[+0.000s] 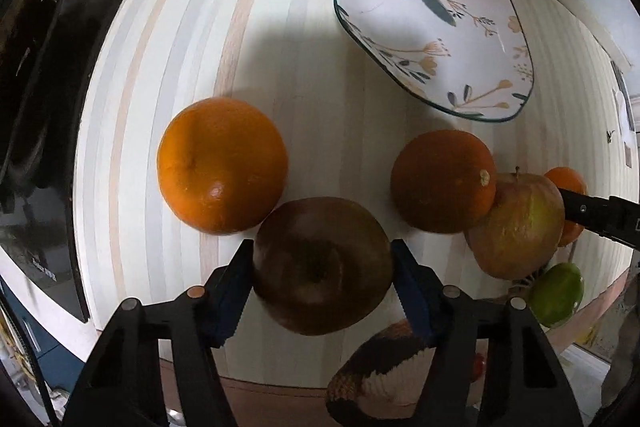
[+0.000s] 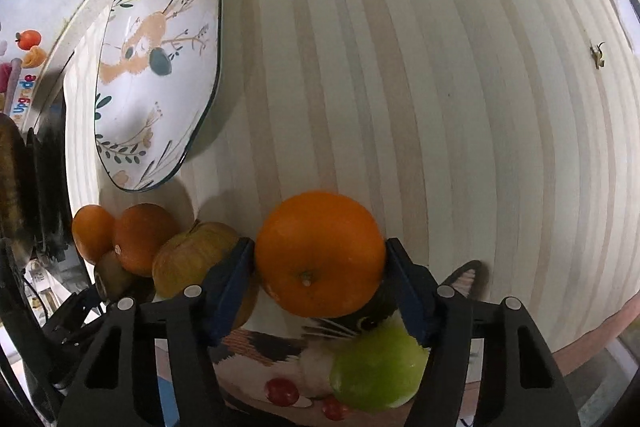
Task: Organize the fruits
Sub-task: 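Grasp the red apple with the left tool while the right tool grasps an orange, then place the apple and orange on the plate and open both tools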
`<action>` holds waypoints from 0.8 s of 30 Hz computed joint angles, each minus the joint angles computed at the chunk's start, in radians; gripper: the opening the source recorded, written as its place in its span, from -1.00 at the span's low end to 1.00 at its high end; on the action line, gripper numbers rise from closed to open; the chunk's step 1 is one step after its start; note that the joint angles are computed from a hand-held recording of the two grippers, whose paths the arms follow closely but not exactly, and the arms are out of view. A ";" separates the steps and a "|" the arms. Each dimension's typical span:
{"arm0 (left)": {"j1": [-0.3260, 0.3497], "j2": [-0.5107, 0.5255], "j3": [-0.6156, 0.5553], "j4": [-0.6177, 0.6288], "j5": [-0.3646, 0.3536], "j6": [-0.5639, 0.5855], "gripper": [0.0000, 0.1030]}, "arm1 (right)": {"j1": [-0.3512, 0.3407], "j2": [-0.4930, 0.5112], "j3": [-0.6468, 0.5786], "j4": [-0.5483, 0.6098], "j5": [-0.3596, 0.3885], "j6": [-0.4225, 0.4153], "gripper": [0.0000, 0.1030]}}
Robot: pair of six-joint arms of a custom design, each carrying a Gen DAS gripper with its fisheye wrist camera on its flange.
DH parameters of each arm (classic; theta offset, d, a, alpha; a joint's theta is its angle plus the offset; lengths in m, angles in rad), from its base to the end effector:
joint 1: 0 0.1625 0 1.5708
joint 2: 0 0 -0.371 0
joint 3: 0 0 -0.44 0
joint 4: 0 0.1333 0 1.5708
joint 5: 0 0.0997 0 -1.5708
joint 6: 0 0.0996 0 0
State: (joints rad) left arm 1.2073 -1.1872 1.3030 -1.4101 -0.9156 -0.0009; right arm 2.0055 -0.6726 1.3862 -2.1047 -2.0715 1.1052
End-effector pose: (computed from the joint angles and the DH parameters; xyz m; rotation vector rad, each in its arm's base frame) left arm -0.0499 -0.6767 0.3525 0.5544 2.3835 0.1840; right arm 0.3746 -0.6037 0.0018 -0.8124 -2.5169 0.2996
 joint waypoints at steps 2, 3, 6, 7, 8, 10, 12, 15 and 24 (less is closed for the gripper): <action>-0.003 -0.015 0.012 -0.001 -0.004 0.005 0.24 | 0.003 -0.004 0.008 -0.001 0.004 -0.001 0.31; -0.005 -0.024 0.024 -0.005 -0.001 0.012 0.24 | 0.004 -0.005 0.010 -0.001 0.004 -0.004 0.31; 0.000 -0.041 0.046 0.004 0.005 0.012 0.24 | 0.005 -0.010 0.024 -0.012 0.006 -0.010 0.31; 0.003 -0.046 0.056 -0.005 0.009 0.011 0.24 | 0.004 -0.013 0.031 -0.026 0.006 -0.009 0.32; 0.004 -0.052 0.064 -0.020 0.005 0.018 0.24 | 0.004 -0.014 0.033 -0.029 0.005 -0.009 0.32; 0.006 -0.049 0.058 -0.014 0.004 0.014 0.24 | 0.004 -0.018 0.044 -0.040 0.010 -0.002 0.33; 0.008 -0.049 0.060 -0.019 0.008 0.021 0.24 | 0.005 -0.021 0.050 -0.045 0.008 0.002 0.33; 0.011 -0.018 0.030 -0.021 0.010 0.023 0.24 | 0.006 -0.026 0.058 -0.049 0.004 0.003 0.33; -0.020 -0.018 -0.015 0.039 -0.006 -0.005 0.24 | 0.020 -0.020 0.050 -0.036 -0.014 0.011 0.30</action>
